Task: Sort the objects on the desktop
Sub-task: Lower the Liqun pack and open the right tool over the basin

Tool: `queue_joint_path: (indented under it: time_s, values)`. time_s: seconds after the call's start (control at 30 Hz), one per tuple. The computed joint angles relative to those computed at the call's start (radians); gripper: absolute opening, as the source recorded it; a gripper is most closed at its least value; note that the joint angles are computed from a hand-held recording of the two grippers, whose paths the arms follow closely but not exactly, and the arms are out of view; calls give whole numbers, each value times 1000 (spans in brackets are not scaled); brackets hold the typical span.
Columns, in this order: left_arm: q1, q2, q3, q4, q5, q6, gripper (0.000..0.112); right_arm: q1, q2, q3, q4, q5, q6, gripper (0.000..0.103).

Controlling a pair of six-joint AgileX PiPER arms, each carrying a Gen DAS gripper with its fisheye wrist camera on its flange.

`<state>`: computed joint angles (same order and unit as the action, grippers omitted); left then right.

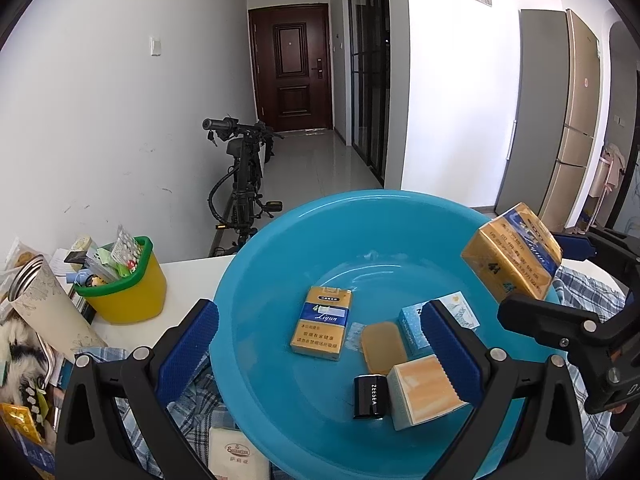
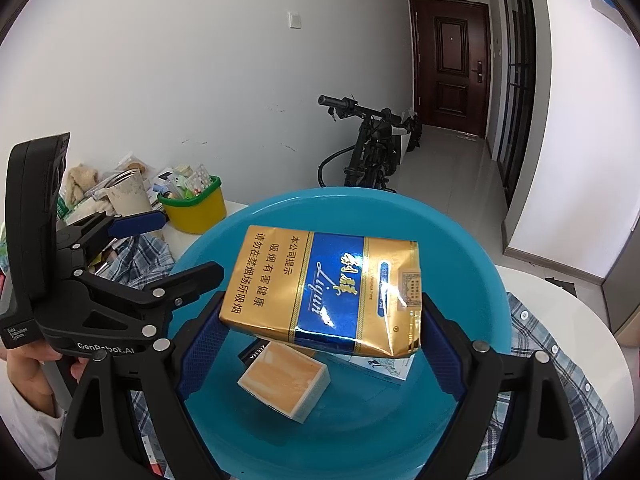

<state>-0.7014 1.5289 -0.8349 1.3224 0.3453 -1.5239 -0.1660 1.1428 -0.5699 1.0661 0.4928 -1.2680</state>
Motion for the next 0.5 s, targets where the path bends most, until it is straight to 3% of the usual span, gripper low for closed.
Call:
queue_joint_path:
  time_s: [0.5]
  values:
    - [26, -21, 11, -21, -21, 17, 103, 35, 21, 4, -15, -37, 17, 88]
